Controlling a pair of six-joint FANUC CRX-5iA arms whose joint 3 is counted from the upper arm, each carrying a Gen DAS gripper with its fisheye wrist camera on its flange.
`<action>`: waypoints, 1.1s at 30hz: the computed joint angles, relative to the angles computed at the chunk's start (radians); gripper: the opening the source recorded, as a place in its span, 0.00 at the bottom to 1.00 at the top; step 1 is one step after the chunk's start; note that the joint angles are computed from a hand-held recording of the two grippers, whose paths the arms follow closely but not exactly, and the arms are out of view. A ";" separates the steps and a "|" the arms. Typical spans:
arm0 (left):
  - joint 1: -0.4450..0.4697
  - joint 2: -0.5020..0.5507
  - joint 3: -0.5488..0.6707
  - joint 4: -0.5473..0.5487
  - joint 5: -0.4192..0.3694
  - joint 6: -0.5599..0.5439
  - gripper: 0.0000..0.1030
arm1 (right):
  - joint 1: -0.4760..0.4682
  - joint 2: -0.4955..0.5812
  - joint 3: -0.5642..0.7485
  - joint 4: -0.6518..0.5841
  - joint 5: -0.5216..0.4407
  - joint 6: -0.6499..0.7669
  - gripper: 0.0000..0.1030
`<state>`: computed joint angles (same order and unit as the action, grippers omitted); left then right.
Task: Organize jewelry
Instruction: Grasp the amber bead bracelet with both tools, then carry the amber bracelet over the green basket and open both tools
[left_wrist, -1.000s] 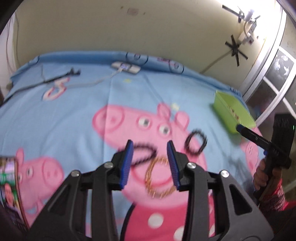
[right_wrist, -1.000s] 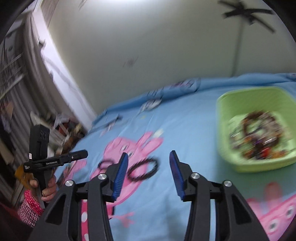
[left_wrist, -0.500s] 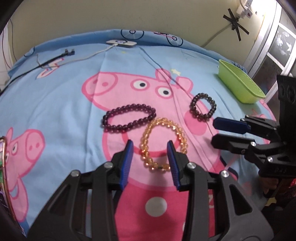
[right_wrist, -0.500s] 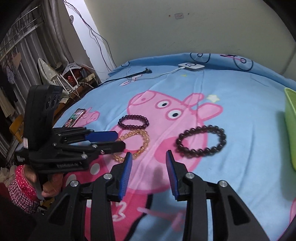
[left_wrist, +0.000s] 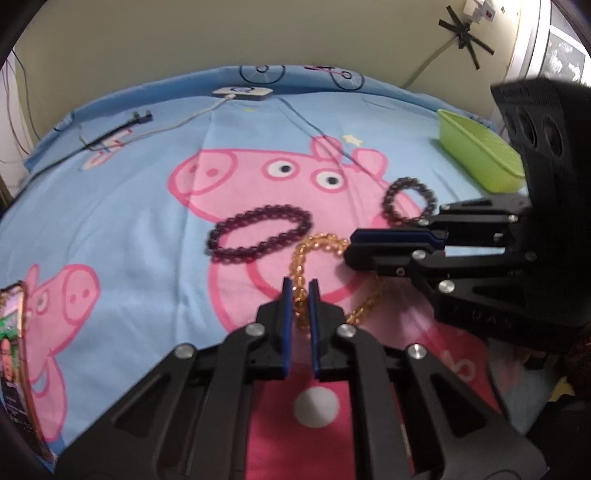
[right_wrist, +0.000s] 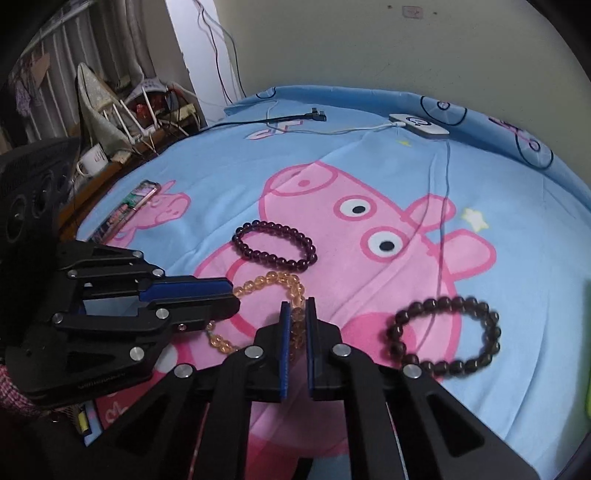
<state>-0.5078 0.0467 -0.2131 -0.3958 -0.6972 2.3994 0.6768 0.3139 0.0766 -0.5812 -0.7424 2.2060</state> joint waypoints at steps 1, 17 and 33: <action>0.016 -0.012 -0.024 0.050 0.043 -0.036 0.07 | -0.019 -0.004 0.003 -0.041 -0.018 0.024 0.00; -0.024 0.285 0.403 0.266 0.103 -0.437 0.07 | -0.352 -0.212 -0.120 -0.385 0.114 0.212 0.00; -0.017 0.566 0.760 0.392 0.007 -0.515 0.27 | -0.589 -0.184 -0.152 -0.568 0.309 0.199 0.17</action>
